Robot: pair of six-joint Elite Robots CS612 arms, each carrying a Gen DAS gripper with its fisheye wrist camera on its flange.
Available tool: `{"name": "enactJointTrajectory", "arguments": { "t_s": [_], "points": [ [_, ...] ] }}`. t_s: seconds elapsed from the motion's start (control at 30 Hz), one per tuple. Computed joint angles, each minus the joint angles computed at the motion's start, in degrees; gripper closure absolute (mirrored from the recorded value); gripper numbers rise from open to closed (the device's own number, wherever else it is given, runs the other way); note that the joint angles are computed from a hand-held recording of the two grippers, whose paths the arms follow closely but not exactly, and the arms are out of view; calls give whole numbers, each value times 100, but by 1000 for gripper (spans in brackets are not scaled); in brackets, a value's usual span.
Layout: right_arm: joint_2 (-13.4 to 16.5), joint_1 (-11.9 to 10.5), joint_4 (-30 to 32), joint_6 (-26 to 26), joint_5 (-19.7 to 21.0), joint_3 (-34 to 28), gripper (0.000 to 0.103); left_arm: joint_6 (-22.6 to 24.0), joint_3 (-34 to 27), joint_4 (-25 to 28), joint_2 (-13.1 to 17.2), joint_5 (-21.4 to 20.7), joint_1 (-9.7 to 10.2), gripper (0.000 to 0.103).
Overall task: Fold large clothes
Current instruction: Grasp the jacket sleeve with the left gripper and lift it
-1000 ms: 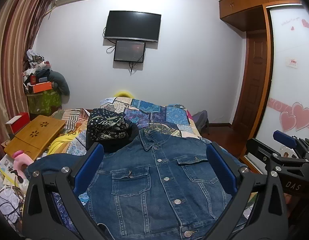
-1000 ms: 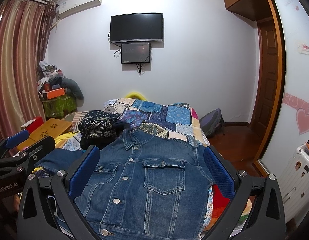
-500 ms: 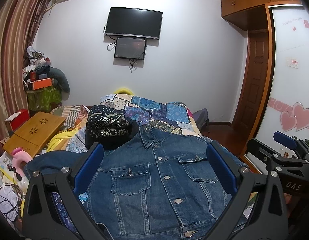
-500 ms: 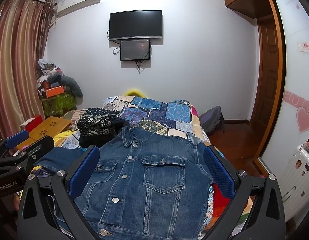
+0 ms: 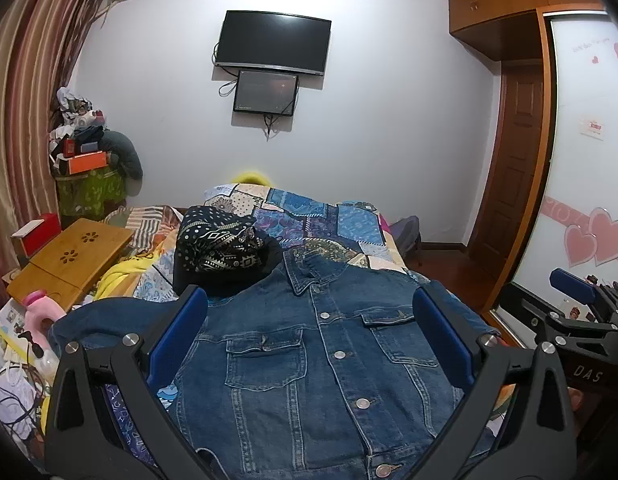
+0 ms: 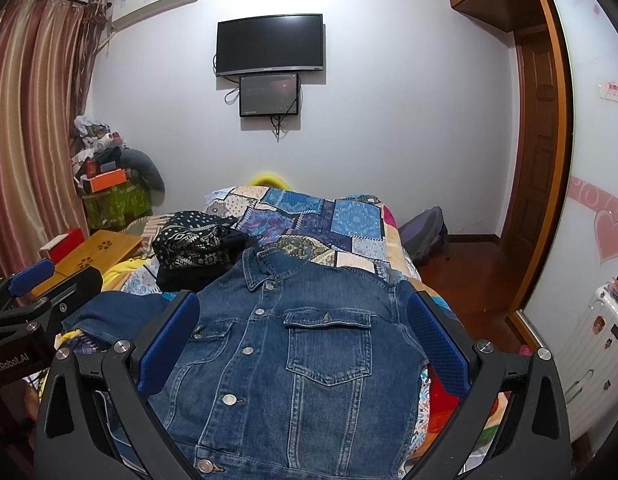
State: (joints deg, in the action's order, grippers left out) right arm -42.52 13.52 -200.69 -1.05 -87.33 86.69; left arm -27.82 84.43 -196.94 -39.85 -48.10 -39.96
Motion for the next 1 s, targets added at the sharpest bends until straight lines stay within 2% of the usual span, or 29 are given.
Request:
{"name": "enactJointTrajectory", "arguments": {
  "t_s": [0.27, 0.53, 0.8, 1.0],
  "points": [
    [70, -5, 303, 26, -5, -153, 0, -164, -66, 234, 35, -20, 92, 0],
    [211, -4, 892, 90, -42, -478, 0, -706, -94, 748, 42, 142, 297, 0],
    [421, 25, 1686, 131, -148, -955, 0, -1495, 14, 1568, -41, 593, 630, 0],
    [616, 40, 2411, 134, -202, -1409, 0, -2572, 185, 2441, -139, 668, 980, 0]
  ]
}}
